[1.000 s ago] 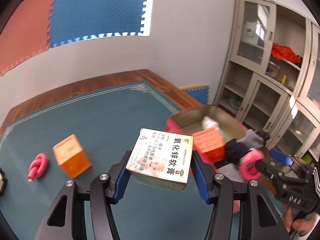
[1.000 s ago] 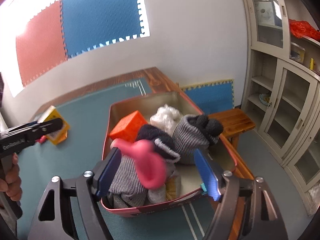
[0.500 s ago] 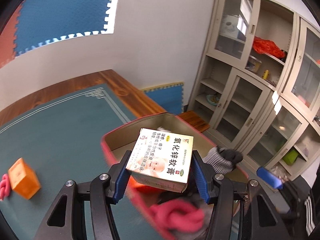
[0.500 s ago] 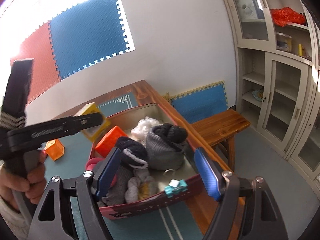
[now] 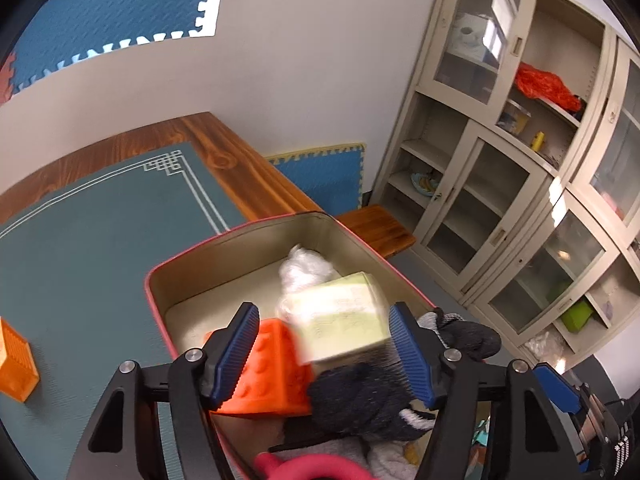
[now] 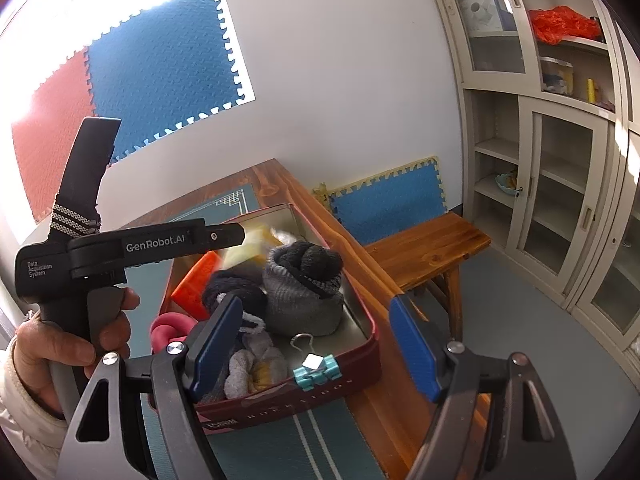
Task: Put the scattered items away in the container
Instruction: 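Carry medicine box and pink knot into the tin and open both tools, then withdraw both tools from the tin toward the second pink knot and orange cube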
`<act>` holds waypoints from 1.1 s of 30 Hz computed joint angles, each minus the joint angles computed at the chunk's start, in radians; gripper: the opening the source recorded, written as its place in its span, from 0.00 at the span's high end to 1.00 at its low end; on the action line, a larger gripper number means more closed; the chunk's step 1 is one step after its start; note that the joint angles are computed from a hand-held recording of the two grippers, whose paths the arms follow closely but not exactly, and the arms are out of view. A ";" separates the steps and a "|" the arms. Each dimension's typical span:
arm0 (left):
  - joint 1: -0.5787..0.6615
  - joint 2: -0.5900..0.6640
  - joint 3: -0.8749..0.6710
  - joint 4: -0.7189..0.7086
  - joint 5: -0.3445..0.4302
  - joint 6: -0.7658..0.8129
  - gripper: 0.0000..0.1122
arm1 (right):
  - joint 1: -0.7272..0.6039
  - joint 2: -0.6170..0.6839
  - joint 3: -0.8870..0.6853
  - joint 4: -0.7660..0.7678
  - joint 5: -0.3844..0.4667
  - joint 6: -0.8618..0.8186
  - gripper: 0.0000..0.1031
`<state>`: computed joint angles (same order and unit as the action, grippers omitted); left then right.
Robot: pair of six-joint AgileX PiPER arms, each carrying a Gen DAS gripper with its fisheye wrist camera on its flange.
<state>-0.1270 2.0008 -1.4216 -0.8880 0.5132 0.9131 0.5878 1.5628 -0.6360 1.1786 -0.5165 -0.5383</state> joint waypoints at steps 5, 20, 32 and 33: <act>0.033 -0.031 0.034 -0.041 0.001 0.050 0.38 | 0.027 0.005 -0.021 0.029 -0.007 -0.033 0.23; 0.181 -0.113 0.151 -0.120 0.003 0.201 0.38 | 0.139 0.061 -0.137 0.166 -0.011 -0.174 0.23; 0.443 -0.110 0.172 -0.143 0.053 0.315 0.38 | 0.240 0.184 -0.353 0.336 0.022 -0.368 0.23; 0.468 -0.103 0.165 -0.143 0.056 0.320 0.38 | 0.247 0.201 -0.376 0.352 0.025 -0.390 0.23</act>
<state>0.3406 1.8976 -1.2567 -1.0306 0.5696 1.2326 0.8344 1.7636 -1.0120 1.5307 -0.4919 -0.9280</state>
